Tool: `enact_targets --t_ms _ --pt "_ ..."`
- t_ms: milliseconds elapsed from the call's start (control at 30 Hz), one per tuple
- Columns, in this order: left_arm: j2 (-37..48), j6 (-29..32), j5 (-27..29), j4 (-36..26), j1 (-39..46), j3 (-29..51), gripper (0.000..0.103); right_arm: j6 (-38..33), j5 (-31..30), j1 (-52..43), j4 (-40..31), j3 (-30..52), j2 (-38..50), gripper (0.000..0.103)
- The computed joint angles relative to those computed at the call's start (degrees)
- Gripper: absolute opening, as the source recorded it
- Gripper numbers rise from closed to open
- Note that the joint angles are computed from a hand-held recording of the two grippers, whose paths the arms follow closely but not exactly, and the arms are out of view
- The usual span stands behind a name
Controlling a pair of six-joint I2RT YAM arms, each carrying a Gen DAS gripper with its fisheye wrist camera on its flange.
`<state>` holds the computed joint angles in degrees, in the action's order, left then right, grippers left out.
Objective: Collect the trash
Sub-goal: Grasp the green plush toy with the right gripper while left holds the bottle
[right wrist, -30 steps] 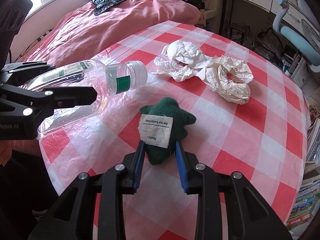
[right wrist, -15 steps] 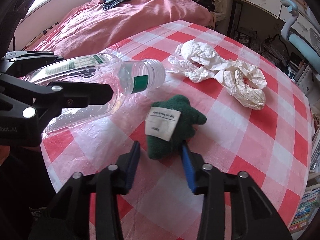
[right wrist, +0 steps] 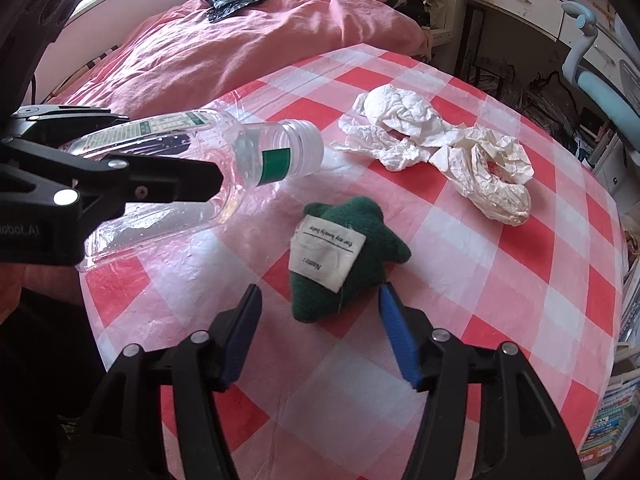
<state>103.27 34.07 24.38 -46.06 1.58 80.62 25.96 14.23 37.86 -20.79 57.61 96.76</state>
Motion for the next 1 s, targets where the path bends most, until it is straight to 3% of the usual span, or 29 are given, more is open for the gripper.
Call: enact_targets --t_ms 367,467,533,600,633,667,1000 --pt "5.15 -1.55 1.31 -4.17 2.14 5.26 0.054 0.62 -3.34 -1.65 3.32 0.55 1.14 0.063" --pt "5.20 -1.60 -0.45 -3.10 1.68 4.54 0.054 1.89 -4.71 -2.27 5.37 0.34 1.19 0.072" --pt "4.59 -1.24 -1.46 -2.01 1.06 3.22 0.054 2.36 -4.45 -2.11 5.66 0.90 1.91 0.072" --pt "3.60 -0.78 -2.50 -0.73 0.45 1.64 0.054 1.91 -3.71 -1.76 5.25 1.77 2.89 0.067" --pt "3.24 -0.62 -3.04 -0.16 0.14 1.05 0.054 1.50 -4.27 -1.86 4.70 2.23 3.35 0.041" --pt "3.02 -0.49 -3.23 0.13 0.10 0.72 0.054 1.18 -4.33 -1.72 4.07 2.65 3.75 0.038" --pt "2.54 -1.73 -0.68 0.26 0.85 1.54 0.054 1.42 0.31 -2.45 0.81 -1.09 -2.11 0.036"
